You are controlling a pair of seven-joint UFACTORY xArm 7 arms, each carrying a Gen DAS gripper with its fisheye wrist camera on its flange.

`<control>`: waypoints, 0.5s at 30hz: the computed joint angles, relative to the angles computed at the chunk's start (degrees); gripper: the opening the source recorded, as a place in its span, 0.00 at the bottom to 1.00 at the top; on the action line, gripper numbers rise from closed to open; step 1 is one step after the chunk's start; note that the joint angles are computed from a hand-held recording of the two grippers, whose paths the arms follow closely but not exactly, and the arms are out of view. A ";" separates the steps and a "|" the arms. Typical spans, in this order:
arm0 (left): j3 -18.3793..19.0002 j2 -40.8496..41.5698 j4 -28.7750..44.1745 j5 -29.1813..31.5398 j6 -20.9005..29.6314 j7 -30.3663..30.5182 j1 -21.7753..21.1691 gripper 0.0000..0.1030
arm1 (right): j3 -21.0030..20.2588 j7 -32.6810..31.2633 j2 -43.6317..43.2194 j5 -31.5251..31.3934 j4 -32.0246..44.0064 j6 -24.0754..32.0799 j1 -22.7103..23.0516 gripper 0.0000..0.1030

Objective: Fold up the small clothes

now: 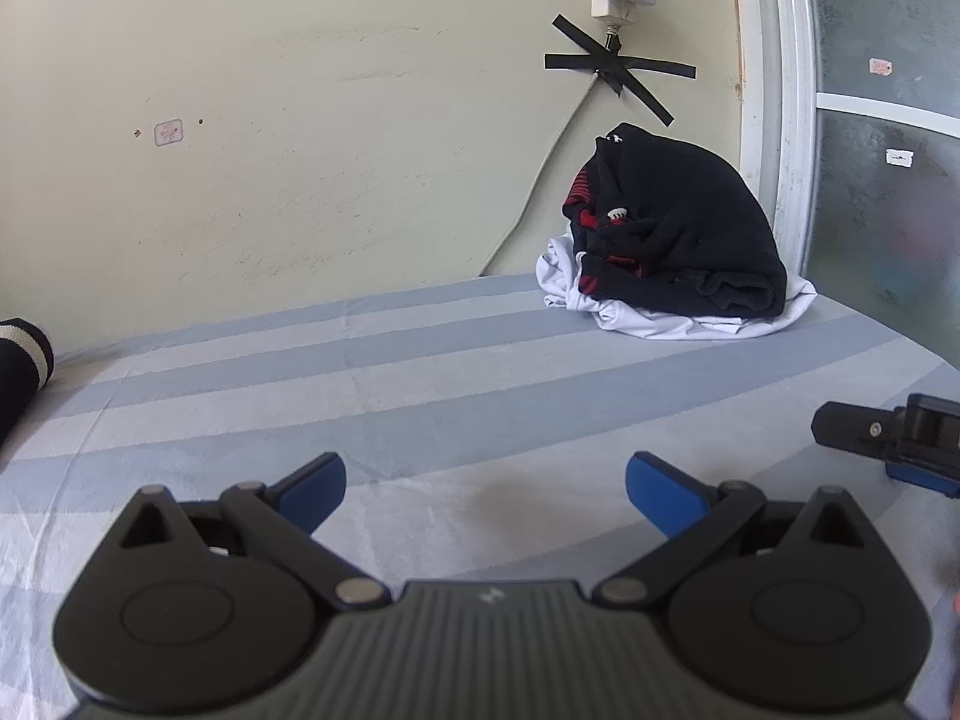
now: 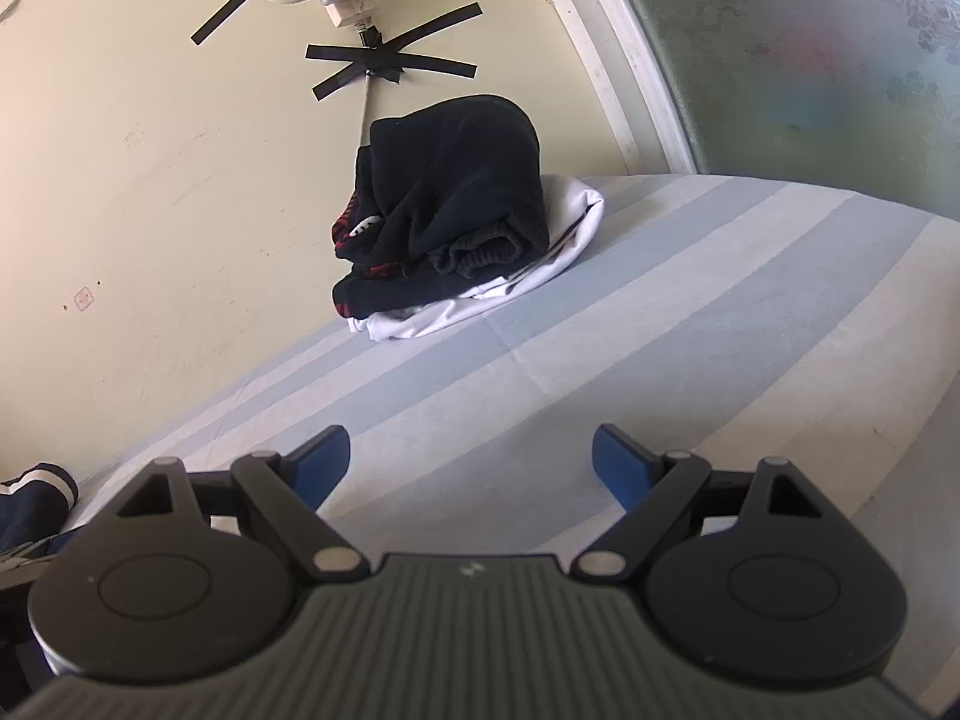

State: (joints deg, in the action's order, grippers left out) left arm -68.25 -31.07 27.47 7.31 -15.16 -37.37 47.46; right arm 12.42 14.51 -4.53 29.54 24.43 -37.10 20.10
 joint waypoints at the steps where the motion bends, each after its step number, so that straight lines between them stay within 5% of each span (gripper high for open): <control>1: 0.22 0.24 -0.17 0.10 -0.56 0.13 -0.14 1.00 | 0.08 -0.31 -0.01 0.18 0.00 -0.03 0.03 0.87; 15: -0.03 -1.81 -0.57 -0.61 -0.36 -1.12 0.18 1.00 | -0.18 1.05 0.08 -0.45 -0.15 -0.41 -0.01 0.88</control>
